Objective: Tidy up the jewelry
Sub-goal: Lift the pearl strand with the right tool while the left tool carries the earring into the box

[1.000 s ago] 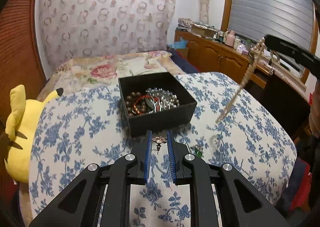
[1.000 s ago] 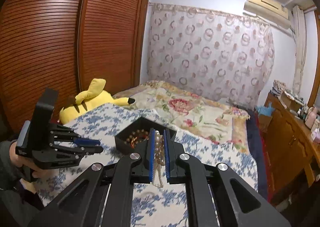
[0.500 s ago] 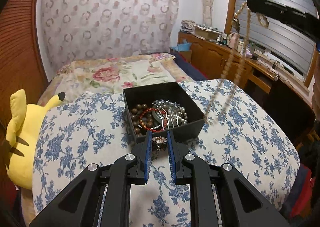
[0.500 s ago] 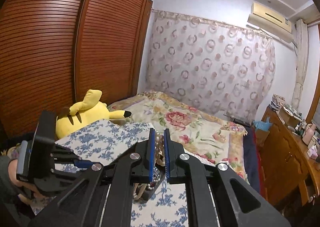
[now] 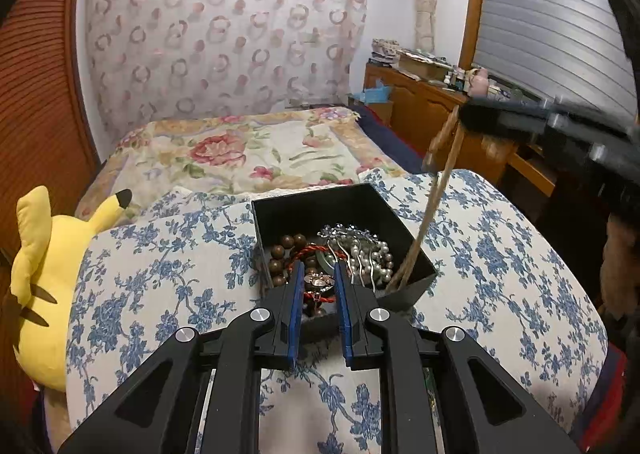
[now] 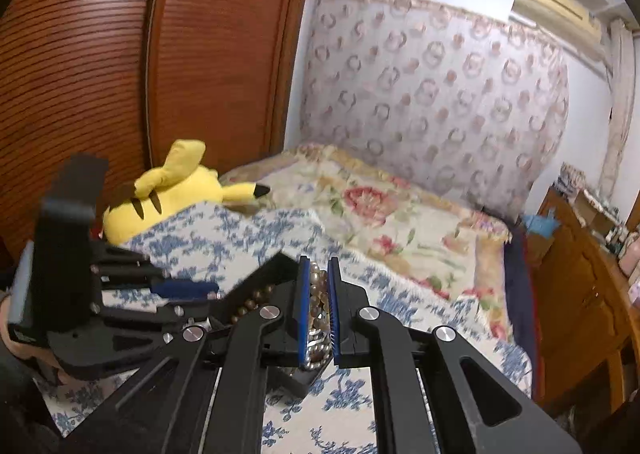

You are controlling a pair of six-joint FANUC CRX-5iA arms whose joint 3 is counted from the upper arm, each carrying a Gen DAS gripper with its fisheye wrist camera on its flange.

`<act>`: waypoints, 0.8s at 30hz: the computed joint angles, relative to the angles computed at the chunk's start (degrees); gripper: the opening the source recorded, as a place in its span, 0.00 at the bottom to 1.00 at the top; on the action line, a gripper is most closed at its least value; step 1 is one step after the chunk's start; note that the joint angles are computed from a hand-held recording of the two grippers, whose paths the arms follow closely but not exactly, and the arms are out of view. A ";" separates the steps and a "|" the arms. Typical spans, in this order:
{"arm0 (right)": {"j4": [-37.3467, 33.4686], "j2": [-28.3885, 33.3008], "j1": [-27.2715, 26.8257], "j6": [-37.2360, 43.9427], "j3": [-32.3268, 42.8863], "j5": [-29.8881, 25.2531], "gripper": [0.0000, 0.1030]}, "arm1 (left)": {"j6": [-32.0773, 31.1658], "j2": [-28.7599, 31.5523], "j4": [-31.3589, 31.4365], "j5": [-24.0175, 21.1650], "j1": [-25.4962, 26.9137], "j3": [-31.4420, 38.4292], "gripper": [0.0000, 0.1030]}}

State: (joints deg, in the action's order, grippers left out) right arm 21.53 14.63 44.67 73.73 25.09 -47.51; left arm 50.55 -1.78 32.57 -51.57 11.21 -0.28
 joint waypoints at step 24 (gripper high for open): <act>-4.71 -1.97 -2.37 -1.77 -5.52 1.41 0.11 | 4.30 2.55 -4.09 0.92 -1.64 3.53 0.36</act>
